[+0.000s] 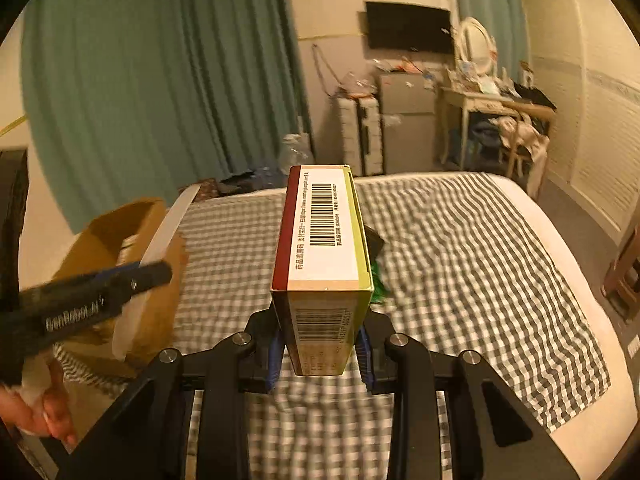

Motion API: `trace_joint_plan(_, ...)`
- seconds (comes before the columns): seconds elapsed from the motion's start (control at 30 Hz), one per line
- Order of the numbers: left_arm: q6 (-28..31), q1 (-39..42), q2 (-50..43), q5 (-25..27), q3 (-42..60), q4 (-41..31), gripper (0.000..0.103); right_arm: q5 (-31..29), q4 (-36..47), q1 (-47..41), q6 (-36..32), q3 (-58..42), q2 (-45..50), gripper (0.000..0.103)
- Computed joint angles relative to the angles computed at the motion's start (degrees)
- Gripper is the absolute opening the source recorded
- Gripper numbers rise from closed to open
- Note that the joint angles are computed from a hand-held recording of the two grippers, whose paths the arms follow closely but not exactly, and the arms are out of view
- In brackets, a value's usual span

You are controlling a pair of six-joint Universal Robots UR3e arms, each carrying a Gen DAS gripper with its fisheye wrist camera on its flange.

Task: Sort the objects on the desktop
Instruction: 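Drop the comb and medicine box into the cardboard box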

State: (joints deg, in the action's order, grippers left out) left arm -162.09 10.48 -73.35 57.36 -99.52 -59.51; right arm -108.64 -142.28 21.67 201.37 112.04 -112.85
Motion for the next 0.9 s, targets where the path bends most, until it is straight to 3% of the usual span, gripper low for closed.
trace_joint_plan(0.13, 5.1, 9.7, 5.4, -5.8, 1.9, -8.2, 0.027, -8.1, 1.6, 11.4, 2.2, -9.5, 7.9, 0.029)
trace_joint_plan(0.33, 15.9, 25.3, 9.5, -14.5, 8.6, -24.7, 0.027, -13.3, 4.1, 21.1, 3.0, -23.5, 19.5, 0.029)
trace_joint_plan(0.5, 23.4, 34.9, 7.2, -17.5, 14.0, -32.7, 0.027, -9.4, 4.9, 22.4, 1.8, -35.2, 28.7, 0.029)
trace_joint_plan(0.6, 24.2, 37.5, 3.7, -16.5, 15.4, -31.0, 0.027, -5.2, 5.5, 21.4, 1.1, -43.5, 35.6, 0.029)
trace_joint_plan(0.73, 20.8, 35.8, -3.2, -10.6, 15.6, -21.1, 0.027, 3.1, 5.5, 18.2, 0.8, -51.9, 43.4, 0.029)
trace_joint_plan(0.9, 15.0, 30.5, -12.9, -3.0, 15.6, -10.7, 0.027, 8.1, 14.9, 15.7, -0.7, -70.9, 57.8, 0.029)
